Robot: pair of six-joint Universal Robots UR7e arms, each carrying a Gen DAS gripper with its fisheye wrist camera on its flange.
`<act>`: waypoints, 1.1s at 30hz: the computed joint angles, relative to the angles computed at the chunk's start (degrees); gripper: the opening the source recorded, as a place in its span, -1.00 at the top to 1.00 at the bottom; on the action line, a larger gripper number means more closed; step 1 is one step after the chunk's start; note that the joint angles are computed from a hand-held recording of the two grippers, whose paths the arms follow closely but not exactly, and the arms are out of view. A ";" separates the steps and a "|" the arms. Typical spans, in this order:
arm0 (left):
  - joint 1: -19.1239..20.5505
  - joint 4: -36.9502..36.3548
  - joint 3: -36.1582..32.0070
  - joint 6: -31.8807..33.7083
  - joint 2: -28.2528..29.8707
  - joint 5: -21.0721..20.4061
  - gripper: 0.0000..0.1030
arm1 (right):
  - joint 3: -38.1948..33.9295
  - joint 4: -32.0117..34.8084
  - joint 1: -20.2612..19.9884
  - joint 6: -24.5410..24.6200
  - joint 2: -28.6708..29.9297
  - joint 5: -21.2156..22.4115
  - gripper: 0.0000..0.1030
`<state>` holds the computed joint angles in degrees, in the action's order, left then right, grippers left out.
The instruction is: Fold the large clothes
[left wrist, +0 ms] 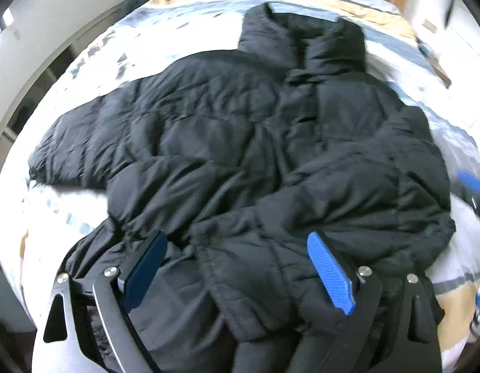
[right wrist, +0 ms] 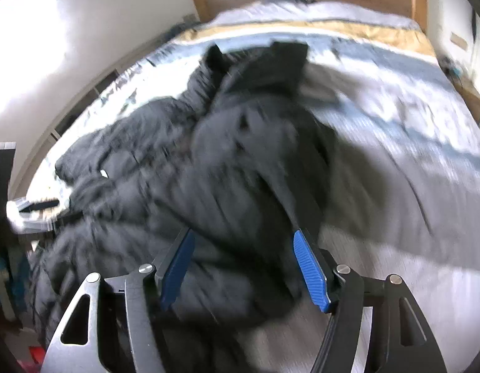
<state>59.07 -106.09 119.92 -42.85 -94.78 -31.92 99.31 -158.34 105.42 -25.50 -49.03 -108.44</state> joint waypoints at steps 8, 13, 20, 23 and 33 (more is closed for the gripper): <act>7.79 -14.74 -0.46 12.33 7.04 -3.73 -0.80 | -4.86 1.35 0.38 6.06 6.24 -10.10 -0.27; 6.49 -17.10 1.24 17.74 1.00 -6.27 -0.79 | -0.93 -0.01 3.04 10.47 1.15 -16.91 -0.27; 6.37 -6.55 -3.66 21.33 -9.33 -10.58 -0.79 | 2.53 4.37 10.99 27.53 -5.12 -22.06 -0.30; 9.43 -4.21 -8.07 24.62 -12.56 -13.66 -0.79 | 1.93 7.21 14.34 35.97 -5.82 -22.69 -0.31; 33.41 -9.46 -23.29 35.42 -11.09 -27.03 -0.79 | -5.43 21.10 23.73 50.84 -4.24 -31.18 -0.31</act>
<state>92.48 -115.55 96.62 -7.43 -105.87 -58.95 93.88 -137.25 129.15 25.34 -53.26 -139.62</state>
